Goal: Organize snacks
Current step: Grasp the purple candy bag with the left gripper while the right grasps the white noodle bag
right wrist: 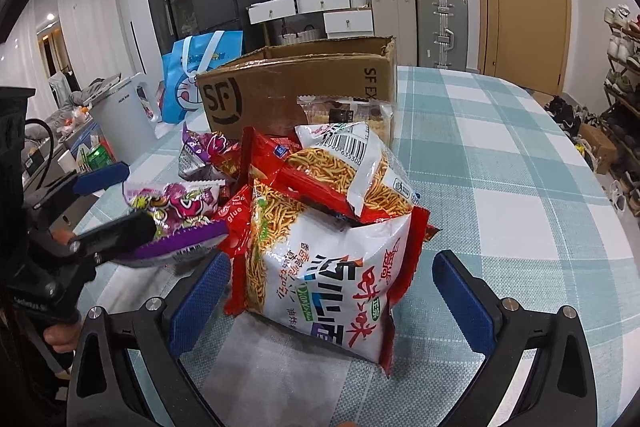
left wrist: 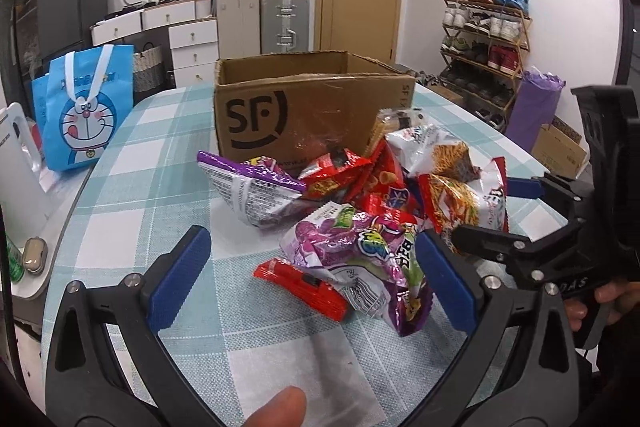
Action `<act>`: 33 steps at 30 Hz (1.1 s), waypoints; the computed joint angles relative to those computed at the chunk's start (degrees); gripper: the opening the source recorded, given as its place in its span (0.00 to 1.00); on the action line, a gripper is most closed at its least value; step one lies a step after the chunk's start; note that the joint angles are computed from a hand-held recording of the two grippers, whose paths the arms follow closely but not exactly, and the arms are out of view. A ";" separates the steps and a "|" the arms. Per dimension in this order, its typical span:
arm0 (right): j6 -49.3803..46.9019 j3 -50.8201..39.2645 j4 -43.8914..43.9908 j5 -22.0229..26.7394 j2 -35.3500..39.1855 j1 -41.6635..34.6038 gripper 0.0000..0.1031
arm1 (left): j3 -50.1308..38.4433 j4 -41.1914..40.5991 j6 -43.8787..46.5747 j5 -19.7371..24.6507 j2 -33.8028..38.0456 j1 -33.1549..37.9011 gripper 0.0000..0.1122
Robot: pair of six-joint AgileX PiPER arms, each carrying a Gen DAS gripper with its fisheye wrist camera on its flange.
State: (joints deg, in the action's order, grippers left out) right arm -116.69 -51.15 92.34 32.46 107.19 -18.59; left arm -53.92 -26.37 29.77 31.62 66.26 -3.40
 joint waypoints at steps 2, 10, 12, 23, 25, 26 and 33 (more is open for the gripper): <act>6.03 -1.71 -5.26 0.43 0.95 -0.25 0.99 | 0.11 -1.18 1.17 0.64 -0.02 -0.20 0.91; 11.53 -3.16 -11.23 2.09 2.14 -0.72 0.80 | 0.23 -2.80 3.80 3.18 1.66 -1.34 0.91; 11.33 -3.02 -11.34 2.29 2.07 -0.80 0.80 | -0.01 -2.88 3.96 3.69 2.11 -1.54 0.91; 10.00 -2.15 -10.75 2.56 1.57 -0.67 0.77 | 0.20 -5.99 7.93 11.93 1.47 1.32 0.88; 9.93 -1.97 -10.65 2.44 1.51 -0.72 0.74 | -0.17 -5.28 7.37 12.89 2.28 0.48 0.86; 9.93 -1.88 -10.68 2.60 1.46 -0.88 0.72 | 0.00 -4.31 6.27 12.74 2.33 -0.19 0.83; 8.15 -0.53 -9.43 3.86 0.80 -2.25 0.58 | 0.59 -5.00 6.50 13.32 3.03 -2.34 0.44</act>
State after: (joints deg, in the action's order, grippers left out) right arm -108.55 -51.69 82.91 36.33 107.99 -20.84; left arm -53.33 -31.37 36.27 44.93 69.29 -5.74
